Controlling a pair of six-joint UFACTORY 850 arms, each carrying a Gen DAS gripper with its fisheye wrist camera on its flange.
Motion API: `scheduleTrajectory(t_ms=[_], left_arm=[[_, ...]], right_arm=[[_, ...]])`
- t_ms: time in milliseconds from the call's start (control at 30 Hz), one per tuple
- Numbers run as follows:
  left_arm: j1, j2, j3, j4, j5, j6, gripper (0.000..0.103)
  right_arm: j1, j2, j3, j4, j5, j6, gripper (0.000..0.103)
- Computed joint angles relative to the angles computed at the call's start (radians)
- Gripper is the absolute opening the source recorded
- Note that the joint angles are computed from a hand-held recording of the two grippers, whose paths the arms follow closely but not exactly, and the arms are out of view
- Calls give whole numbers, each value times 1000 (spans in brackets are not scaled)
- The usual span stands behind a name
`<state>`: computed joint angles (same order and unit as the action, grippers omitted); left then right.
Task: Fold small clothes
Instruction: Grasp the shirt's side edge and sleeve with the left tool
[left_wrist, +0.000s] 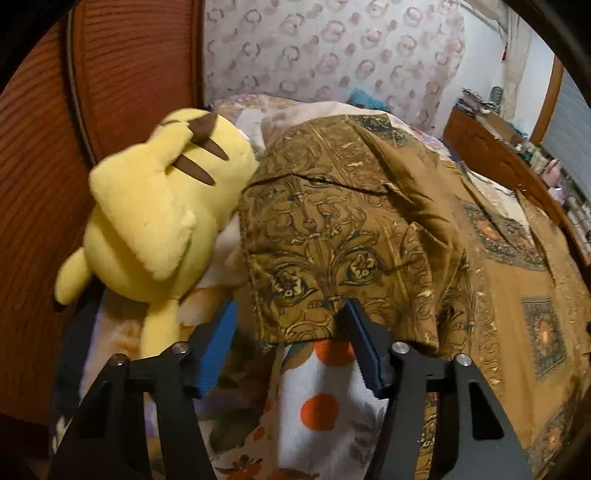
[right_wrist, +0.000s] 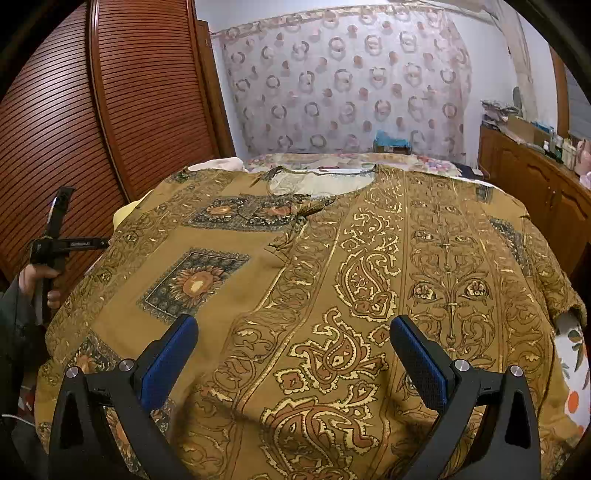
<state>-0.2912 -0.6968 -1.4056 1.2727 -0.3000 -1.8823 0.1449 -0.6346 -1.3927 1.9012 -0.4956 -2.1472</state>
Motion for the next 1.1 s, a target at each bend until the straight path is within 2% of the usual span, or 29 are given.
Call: scheduleTrajectory(t_ms=[133, 167, 233, 267, 300, 467, 567, 700, 833, 933, 1033, 1100], left_arm=[[24, 12, 19, 81, 119, -90, 34], [24, 11, 16, 69, 114, -74, 30], [9, 10, 4, -17, 55, 34, 19], [3, 10, -3, -53, 22, 83, 9], [-5, 13, -5, -64, -2, 105, 7], [-37, 56, 10, 85, -81, -5, 6], [-57, 76, -6, 163, -96, -39, 6], [-96, 53, -101, 143, -118, 71, 6], [-135, 16, -190, 102, -93, 189, 6], [-169, -8, -231, 74, -105, 262, 9], [-174, 0, -210, 107, -48, 217, 24], [-178, 11, -182, 166, -44, 143, 45]], right_arm=[[11, -28, -32, 17, 11, -25, 103], [11, -29, -31, 17, 10, -26, 103], [9, -38, -45, -1, 9, -6, 103], [9, -37, -42, -2, 7, -4, 103], [9, -36, -39, 1, 6, -6, 103], [6, -45, -57, -23, 7, 22, 103], [6, -46, -58, -24, 6, 23, 103], [6, -47, -58, -24, 8, 24, 103], [7, -49, -60, -31, 9, 31, 103], [7, -51, -63, -45, 10, 42, 103], [7, -54, -69, -60, 13, 58, 103], [8, -56, -72, -64, 13, 64, 103]])
